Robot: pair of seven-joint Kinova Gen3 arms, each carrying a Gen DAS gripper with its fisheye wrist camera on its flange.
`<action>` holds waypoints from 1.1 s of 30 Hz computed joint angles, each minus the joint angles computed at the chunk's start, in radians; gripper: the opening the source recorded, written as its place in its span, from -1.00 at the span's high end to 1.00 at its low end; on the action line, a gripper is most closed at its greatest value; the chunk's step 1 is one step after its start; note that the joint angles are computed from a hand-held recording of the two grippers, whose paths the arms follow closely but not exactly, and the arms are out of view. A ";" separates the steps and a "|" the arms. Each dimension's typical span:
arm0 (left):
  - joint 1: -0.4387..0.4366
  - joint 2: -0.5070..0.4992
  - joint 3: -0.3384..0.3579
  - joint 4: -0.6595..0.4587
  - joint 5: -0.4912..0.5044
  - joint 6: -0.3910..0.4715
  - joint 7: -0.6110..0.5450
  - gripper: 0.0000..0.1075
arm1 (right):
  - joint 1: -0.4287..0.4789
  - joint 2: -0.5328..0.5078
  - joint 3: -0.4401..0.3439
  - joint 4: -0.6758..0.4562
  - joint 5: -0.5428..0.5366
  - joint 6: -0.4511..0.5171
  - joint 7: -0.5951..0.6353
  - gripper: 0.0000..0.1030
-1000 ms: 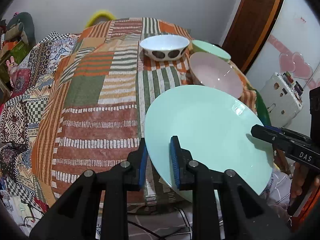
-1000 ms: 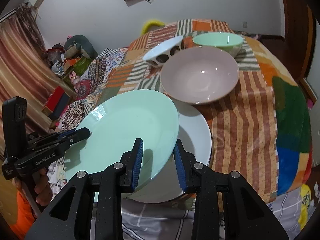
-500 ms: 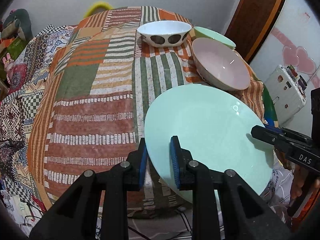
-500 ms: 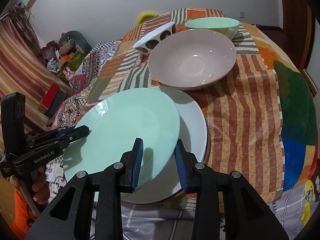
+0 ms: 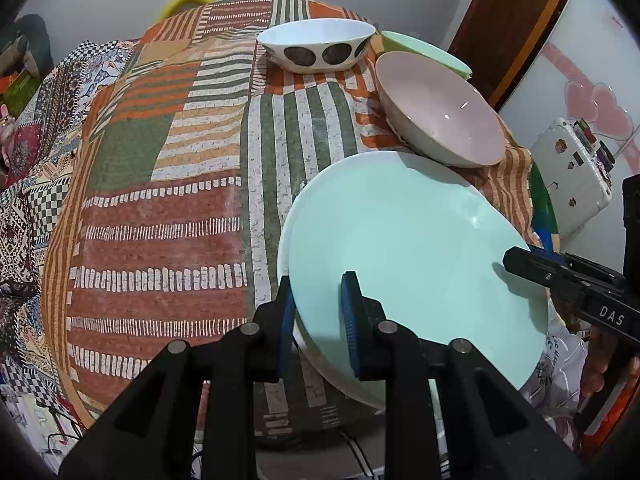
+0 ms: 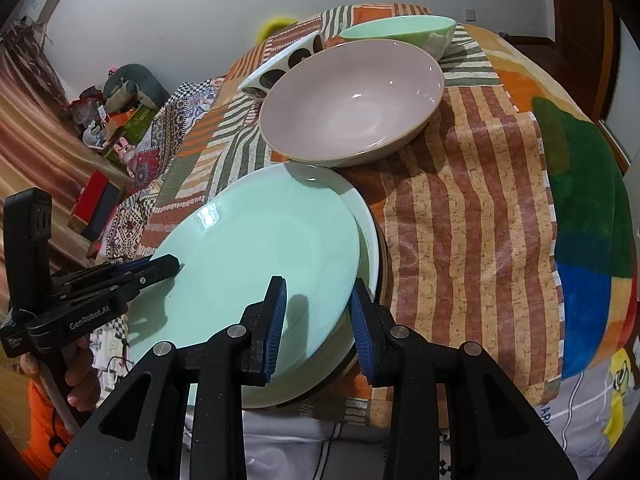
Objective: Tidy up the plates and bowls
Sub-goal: 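Lower the light green plate onto the white plate and open both tools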
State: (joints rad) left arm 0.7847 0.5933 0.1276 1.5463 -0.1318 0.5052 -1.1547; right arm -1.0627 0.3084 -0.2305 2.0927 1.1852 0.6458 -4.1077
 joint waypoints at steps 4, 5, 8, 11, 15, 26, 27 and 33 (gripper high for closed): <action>0.001 0.006 -0.002 -0.006 -0.002 0.002 -0.001 0.58 | 0.010 -0.004 0.004 0.004 0.012 -0.017 -0.006 0.42; 0.000 0.007 -0.001 -0.008 -0.001 0.003 -0.002 0.58 | 0.012 -0.004 0.004 0.005 0.013 -0.019 -0.006 0.42; 0.012 0.015 -0.014 -0.025 -0.012 0.019 0.004 0.57 | 0.014 -0.005 0.003 0.006 0.019 -0.021 -0.010 0.42; 0.088 0.033 -0.076 -0.065 -0.086 0.074 0.050 0.57 | 0.021 -0.004 0.002 0.003 0.018 -0.031 -0.001 0.42; 0.155 0.049 -0.118 -0.070 -0.186 0.087 0.101 0.56 | 0.020 0.014 -0.002 -0.042 -0.050 0.000 0.109 0.40; 0.031 0.035 -0.018 -0.050 -0.100 0.055 0.038 0.56 | -0.007 -0.007 0.025 -0.044 -0.099 0.035 0.150 0.40; 0.026 0.035 -0.013 -0.054 -0.090 0.061 0.030 0.56 | -0.019 -0.011 0.022 -0.046 -0.100 0.069 0.147 0.40; -0.010 0.015 0.009 -0.055 -0.028 0.046 -0.011 0.56 | -0.022 -0.046 -0.012 -0.027 -0.078 0.158 0.110 0.26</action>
